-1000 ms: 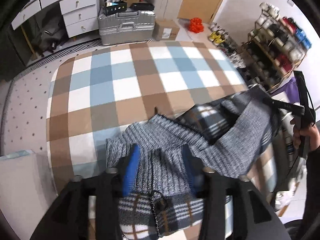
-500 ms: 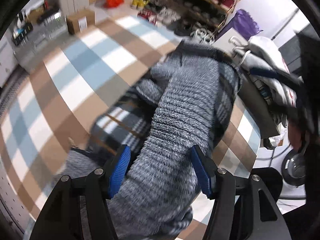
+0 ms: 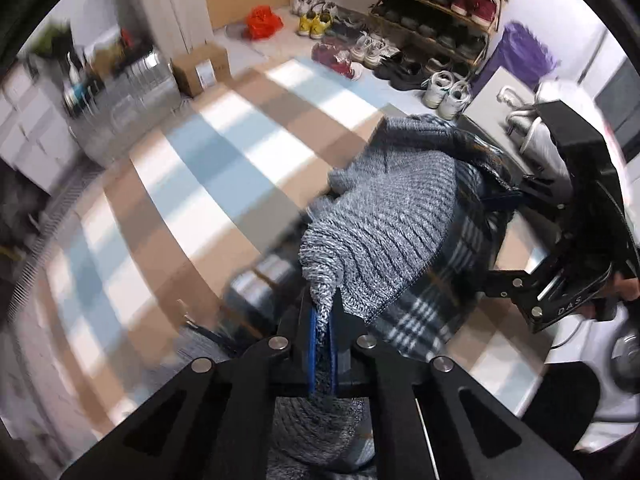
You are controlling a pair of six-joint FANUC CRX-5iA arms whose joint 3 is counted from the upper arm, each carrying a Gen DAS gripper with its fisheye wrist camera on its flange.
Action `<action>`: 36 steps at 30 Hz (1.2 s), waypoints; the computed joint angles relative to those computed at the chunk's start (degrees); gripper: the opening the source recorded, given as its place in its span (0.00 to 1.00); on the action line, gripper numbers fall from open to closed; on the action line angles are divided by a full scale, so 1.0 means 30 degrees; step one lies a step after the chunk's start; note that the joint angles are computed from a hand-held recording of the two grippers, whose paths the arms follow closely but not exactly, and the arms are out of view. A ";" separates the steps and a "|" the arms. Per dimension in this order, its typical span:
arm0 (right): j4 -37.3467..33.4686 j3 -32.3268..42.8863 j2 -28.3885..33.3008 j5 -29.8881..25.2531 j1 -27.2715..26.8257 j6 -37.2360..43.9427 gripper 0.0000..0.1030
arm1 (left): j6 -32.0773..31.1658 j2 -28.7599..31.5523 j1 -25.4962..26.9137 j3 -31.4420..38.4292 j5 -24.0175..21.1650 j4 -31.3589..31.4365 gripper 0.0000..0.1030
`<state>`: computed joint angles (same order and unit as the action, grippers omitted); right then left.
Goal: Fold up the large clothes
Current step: 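Fold the grey knit edge over the jacket body with both grippers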
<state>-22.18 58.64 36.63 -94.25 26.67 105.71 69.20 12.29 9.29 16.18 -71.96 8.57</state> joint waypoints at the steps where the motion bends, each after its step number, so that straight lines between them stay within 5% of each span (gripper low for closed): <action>1: 0.0083 0.0248 0.0163 -0.0168 0.0047 -0.0114 1.00 | 0.0504 0.0222 -0.0533 0.0750 -0.0156 -0.1186 0.01; 8: 0.2167 0.0744 0.0776 -0.0903 0.1005 -0.0557 1.00 | 0.3426 0.1404 -0.2500 0.0719 0.1105 -0.6203 0.05; 13: 0.3698 -0.0391 0.0266 -0.0318 0.1702 -0.0050 1.00 | 0.3363 0.0499 -0.1557 0.0262 0.0816 -0.4381 0.08; 17: 0.2430 0.3347 0.1620 -0.3139 0.1141 -0.0248 1.00 | 0.2928 -0.2535 0.0206 -0.1575 0.1034 -0.1679 0.18; 20: 0.0923 0.3656 0.0916 -0.2576 0.0644 0.0123 1.00 | 0.2982 -0.5240 0.0727 -0.3572 0.1916 -0.2270 0.33; 23: 0.0452 0.2826 0.0095 -0.1290 0.0669 0.0544 1.00 | 0.3363 -0.6954 0.1424 -0.5941 0.2710 -0.1765 0.33; 28: 0.6304 0.2749 0.1787 -0.0923 0.2926 -0.0143 0.99 | 0.6996 -0.6192 0.1147 -0.7290 0.2593 -0.3794 0.33; 33: 0.7626 0.1682 0.2143 -0.0028 0.3403 -0.0280 1.00 | 0.8282 -0.5307 0.2280 -0.8473 0.4435 -0.2943 0.33; 36: 0.8197 0.1325 0.2242 0.0030 0.3583 -0.0060 1.00 | 0.9024 -0.4537 0.1955 -0.7734 0.4614 -0.4358 0.33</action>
<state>2.41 62.62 43.36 -94.16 37.41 105.53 96.27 -1.32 15.16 -7.03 -58.12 -4.51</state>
